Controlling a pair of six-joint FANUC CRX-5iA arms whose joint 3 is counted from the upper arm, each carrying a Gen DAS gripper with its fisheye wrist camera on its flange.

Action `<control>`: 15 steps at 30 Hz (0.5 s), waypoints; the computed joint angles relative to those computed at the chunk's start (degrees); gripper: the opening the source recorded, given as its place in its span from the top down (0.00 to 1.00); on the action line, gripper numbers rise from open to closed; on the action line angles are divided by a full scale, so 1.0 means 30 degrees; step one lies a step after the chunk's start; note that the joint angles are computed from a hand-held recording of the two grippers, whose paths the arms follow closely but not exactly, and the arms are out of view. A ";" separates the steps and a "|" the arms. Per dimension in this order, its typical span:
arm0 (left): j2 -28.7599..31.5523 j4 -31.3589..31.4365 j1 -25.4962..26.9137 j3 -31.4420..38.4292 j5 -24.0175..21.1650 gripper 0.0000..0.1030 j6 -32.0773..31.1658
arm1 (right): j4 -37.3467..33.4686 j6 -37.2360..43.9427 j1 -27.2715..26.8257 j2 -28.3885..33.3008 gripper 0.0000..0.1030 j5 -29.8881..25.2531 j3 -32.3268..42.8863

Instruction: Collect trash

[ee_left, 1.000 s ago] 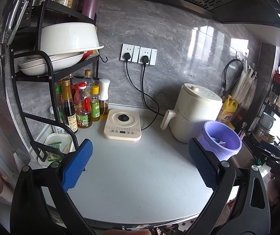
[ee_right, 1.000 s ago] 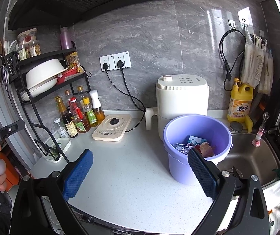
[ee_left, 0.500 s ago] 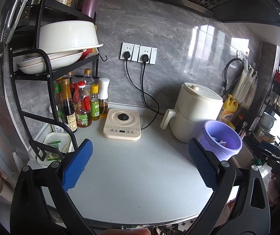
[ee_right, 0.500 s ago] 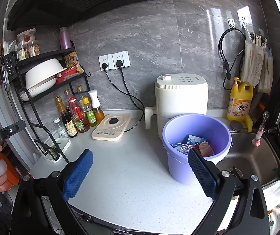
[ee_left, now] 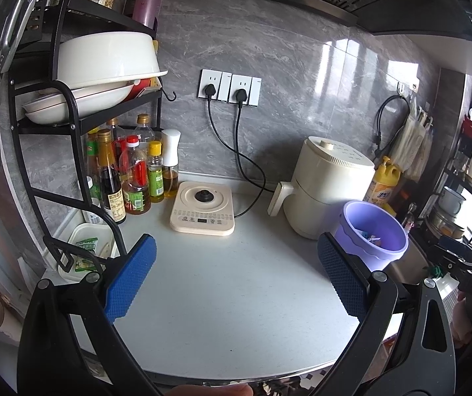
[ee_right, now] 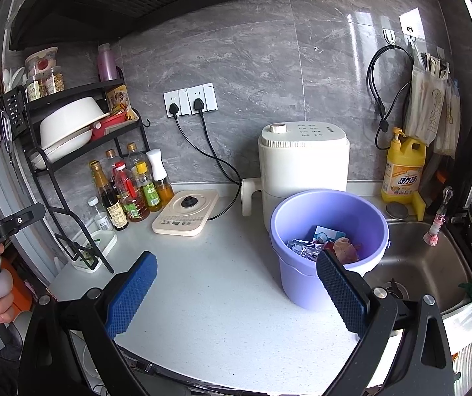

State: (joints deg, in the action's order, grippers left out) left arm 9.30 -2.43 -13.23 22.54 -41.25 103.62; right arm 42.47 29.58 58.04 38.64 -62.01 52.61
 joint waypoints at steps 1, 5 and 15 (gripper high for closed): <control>0.0026 0.0011 -0.0013 0.0015 0.0013 0.06 -0.0006 | -0.0028 0.0062 -0.0018 0.0031 0.08 -0.0023 0.0072; 0.0091 -0.0039 -0.0092 0.0098 0.0038 0.06 -0.0052 | -0.0112 0.0254 -0.0091 0.0153 0.08 -0.0205 0.0338; 0.0085 0.2227 0.0376 -0.0549 0.0737 0.06 -0.2910 | 0.0335 -0.0312 0.0230 0.1289 0.08 -0.1684 0.2283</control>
